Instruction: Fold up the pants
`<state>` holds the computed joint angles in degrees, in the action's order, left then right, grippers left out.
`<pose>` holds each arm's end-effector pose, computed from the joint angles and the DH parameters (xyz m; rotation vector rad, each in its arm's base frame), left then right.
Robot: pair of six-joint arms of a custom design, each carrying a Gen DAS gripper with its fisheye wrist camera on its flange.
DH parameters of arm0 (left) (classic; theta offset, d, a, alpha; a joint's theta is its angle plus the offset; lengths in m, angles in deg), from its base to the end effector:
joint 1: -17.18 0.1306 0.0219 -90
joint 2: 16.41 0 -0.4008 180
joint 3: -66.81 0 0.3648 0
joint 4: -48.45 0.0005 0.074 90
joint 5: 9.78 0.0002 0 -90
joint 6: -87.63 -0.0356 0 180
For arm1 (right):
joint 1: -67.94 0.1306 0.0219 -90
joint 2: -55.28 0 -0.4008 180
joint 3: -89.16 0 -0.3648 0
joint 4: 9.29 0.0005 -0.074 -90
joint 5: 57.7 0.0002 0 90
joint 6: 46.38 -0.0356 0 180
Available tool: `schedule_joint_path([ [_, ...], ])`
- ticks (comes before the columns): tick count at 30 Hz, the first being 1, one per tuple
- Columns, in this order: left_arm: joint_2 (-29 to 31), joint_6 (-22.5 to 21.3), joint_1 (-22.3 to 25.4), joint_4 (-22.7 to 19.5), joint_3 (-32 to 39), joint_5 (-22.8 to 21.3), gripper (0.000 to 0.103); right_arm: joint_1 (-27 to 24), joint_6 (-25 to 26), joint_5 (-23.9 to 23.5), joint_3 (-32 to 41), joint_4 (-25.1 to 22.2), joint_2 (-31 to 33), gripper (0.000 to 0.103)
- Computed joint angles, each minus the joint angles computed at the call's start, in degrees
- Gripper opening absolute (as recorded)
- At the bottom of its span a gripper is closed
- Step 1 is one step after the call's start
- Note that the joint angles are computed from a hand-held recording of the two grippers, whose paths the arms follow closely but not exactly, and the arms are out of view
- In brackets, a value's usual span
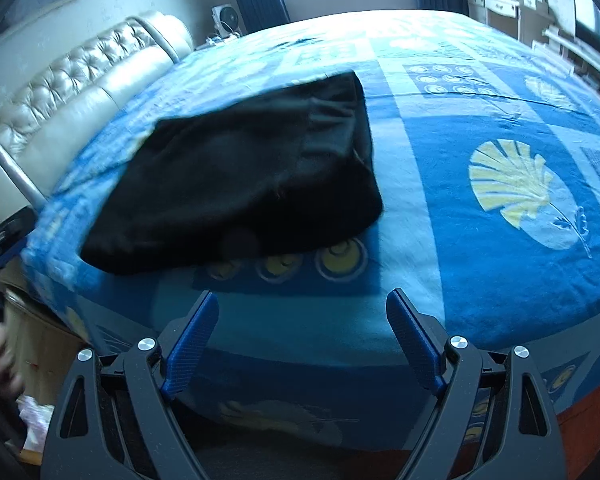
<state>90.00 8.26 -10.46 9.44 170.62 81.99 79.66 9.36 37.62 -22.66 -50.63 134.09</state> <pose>0.5143 -0.2711 0.4256 0.3600 2.2982 -0.3766 0.3630 0.0714 0.3702 0.5249 2.4305 0.2283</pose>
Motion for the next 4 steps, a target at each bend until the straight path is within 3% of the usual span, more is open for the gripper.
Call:
schedule_joint_path([
  [2, 3.3, -0.2, 2.2, -1.0, 4.8, -0.2, 0.101, -2.8, 1.2, -2.0, 1.8, 1.5, -0.4, 0.085],
  [4, 9.8, -1.1, 4.6, -4.1, 13.7, -4.4, 0.101, -7.0, 3.9, -2.3, 5.1, 2.7, 1.4, 0.086],
])
